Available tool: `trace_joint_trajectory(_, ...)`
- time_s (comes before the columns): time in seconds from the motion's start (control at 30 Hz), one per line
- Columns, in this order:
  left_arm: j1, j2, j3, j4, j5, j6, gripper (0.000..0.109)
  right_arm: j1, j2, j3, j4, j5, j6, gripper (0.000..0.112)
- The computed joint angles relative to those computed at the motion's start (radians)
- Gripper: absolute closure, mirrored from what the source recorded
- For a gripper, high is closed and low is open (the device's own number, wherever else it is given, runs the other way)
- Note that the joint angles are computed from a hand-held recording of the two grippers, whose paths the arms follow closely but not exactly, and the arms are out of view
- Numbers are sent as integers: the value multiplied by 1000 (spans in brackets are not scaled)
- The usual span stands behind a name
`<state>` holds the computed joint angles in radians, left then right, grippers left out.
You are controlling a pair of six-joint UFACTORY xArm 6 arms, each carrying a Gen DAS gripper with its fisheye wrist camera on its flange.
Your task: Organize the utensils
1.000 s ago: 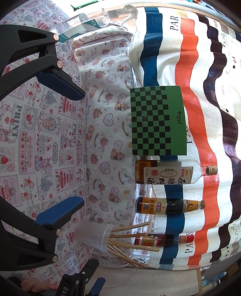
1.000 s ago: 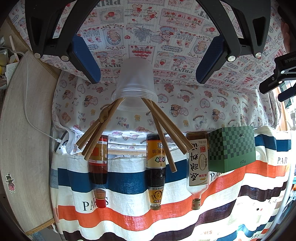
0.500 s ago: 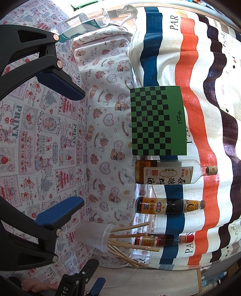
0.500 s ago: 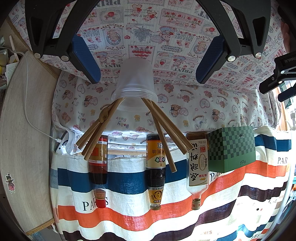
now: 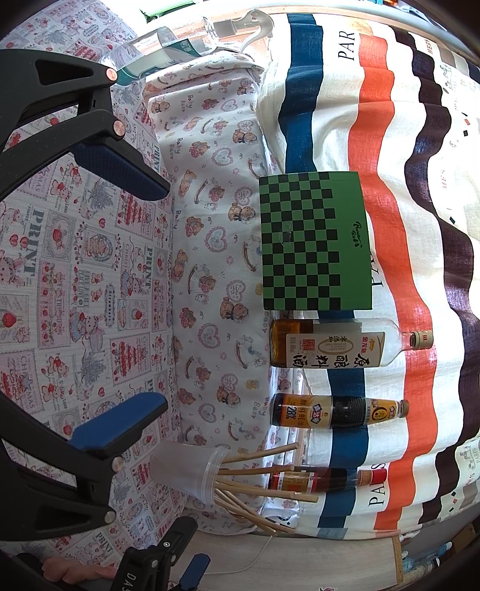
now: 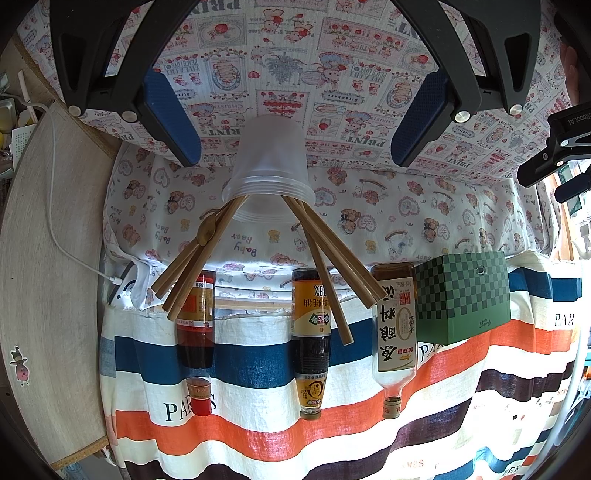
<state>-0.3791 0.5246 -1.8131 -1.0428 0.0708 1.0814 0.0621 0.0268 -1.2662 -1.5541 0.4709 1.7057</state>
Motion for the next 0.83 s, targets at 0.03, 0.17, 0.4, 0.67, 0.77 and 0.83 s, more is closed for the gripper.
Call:
trace_joint_trajectory(0.03, 0, 0, 0, -1, 0, 1, 6, 2, 0, 0, 2, 2, 0, 9)
trace_joint_trajectory(0.17, 0, 0, 0, -3, 0, 3, 6, 4, 1, -1, 7, 4, -2, 9)
trace_joint_trajectory(0.4, 0, 0, -1, -5, 0, 5, 6, 4, 0, 1, -7, 6, 3, 9)
trace_joint_trajectory(0.67, 1, 0, -1, -3, 2, 4, 6, 6, 1, 0, -12, 8, 7, 9)
trace_joint_trajectory(0.77, 1, 0, -1, -3, 2, 4, 6, 8, 1, 0, -9, 9, 6, 9)
trace_joint_trajectory(0.83, 1, 0, -1, -2, 2, 4, 6, 5, 1, 0, -10, 7, 5, 9)
